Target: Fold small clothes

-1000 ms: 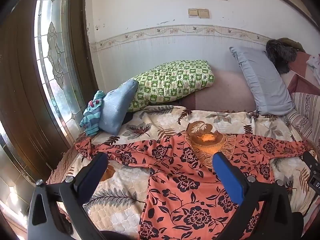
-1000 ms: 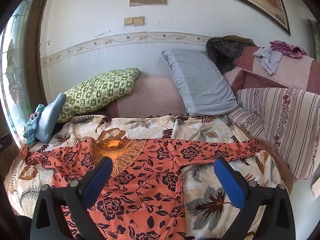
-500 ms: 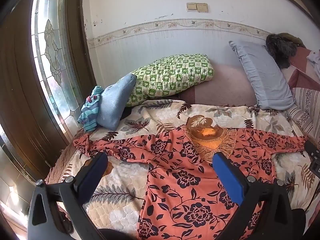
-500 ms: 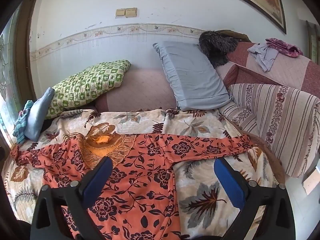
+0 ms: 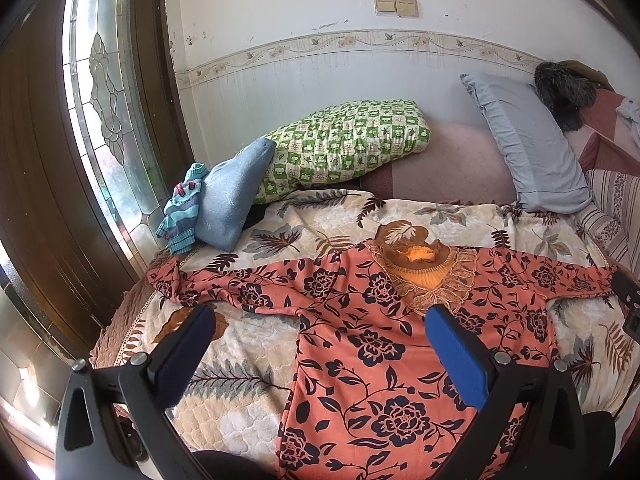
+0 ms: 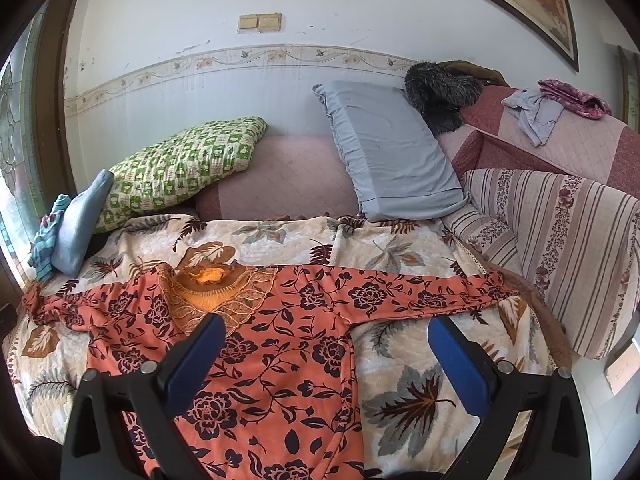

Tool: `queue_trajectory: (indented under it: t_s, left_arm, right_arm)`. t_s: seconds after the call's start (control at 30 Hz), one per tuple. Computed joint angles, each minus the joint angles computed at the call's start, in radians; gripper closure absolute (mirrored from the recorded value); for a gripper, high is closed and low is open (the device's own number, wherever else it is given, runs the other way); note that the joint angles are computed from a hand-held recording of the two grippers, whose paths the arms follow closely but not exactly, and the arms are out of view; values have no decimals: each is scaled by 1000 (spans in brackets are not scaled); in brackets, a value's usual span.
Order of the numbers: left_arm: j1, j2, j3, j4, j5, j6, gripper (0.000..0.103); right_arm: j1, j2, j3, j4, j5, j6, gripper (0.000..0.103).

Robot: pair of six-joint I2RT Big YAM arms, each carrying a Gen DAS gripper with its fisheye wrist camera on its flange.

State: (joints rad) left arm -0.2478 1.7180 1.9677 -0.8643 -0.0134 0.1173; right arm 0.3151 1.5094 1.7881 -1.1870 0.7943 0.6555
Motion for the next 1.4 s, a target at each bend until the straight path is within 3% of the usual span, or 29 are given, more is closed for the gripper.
queue_trajectory:
  t_s: [0.53,1.4]
  left_arm:
    - [3,-23,-28,21,-6,4,0]
    - [28,31,14,2,-30,-4,0]
  right_arm:
    - [15,-7,4,-6,10,-6,1]
    - [12,57,54,16,-26,-62,1]
